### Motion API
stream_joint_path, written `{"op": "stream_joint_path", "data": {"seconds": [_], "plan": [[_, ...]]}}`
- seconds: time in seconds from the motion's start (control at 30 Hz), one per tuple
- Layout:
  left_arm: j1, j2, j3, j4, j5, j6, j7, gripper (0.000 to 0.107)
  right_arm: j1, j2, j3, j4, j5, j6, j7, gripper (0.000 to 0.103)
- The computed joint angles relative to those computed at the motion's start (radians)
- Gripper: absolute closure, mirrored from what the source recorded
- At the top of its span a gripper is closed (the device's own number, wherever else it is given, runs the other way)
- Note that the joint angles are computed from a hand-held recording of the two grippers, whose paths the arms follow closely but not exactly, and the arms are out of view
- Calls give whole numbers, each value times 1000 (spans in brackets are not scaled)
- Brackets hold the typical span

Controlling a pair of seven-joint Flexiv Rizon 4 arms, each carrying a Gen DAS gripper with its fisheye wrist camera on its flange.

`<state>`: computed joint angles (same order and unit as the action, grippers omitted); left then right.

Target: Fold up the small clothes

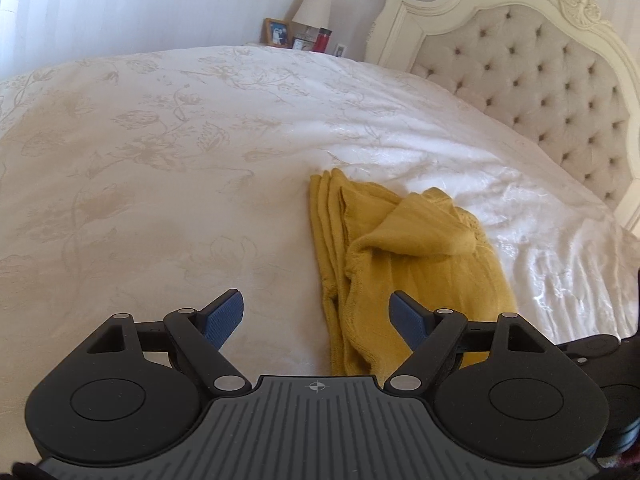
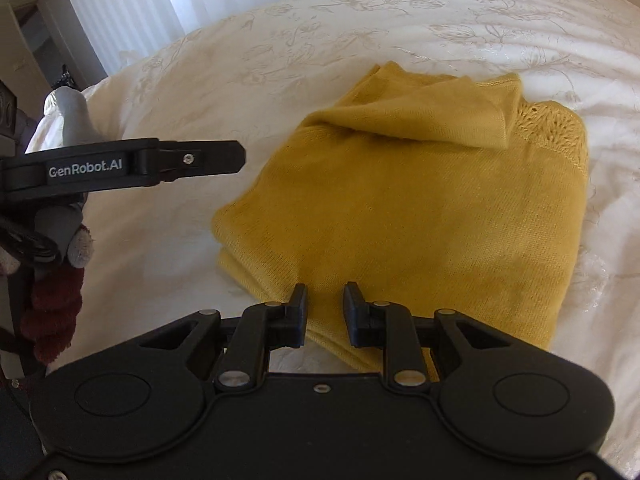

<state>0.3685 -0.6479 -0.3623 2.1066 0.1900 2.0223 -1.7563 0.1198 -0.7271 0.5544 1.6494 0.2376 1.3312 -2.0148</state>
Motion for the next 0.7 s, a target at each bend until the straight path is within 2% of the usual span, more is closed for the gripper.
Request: {"op": "stream_joint_path", "data": {"seconds": [0.13, 0.23, 0.3, 0.43, 0.57, 0.63, 0.7], "plan": [[48, -33, -74, -14, 24, -54, 7, 27, -33, 4, 19, -15, 25, -40, -20, 72], [30, -42, -68, -15, -14, -77, 18, 29, -32, 15, 4, -13, 44, -12, -28, 71], [28, -50, -71, -7, -28, -44, 7, 33, -34, 14, -3, -18, 52, 21, -29, 70], [98, -99, -139, -9, 50, 44, -36, 33, -14, 4, -37, -45, 29, 75, 16, 68], [184, -144, -242, -32, 138, -38, -11, 33, -4, -42, -50, -109, -16, 92, 73, 61], [184, -152, -259, -33, 126, -65, 18, 33, 13, -67, -70, -151, -46, 65, 111, 55], [163, -137, -247, -30, 107, -73, 50, 33, 37, -89, -102, -183, -77, 55, 143, 55]]}}
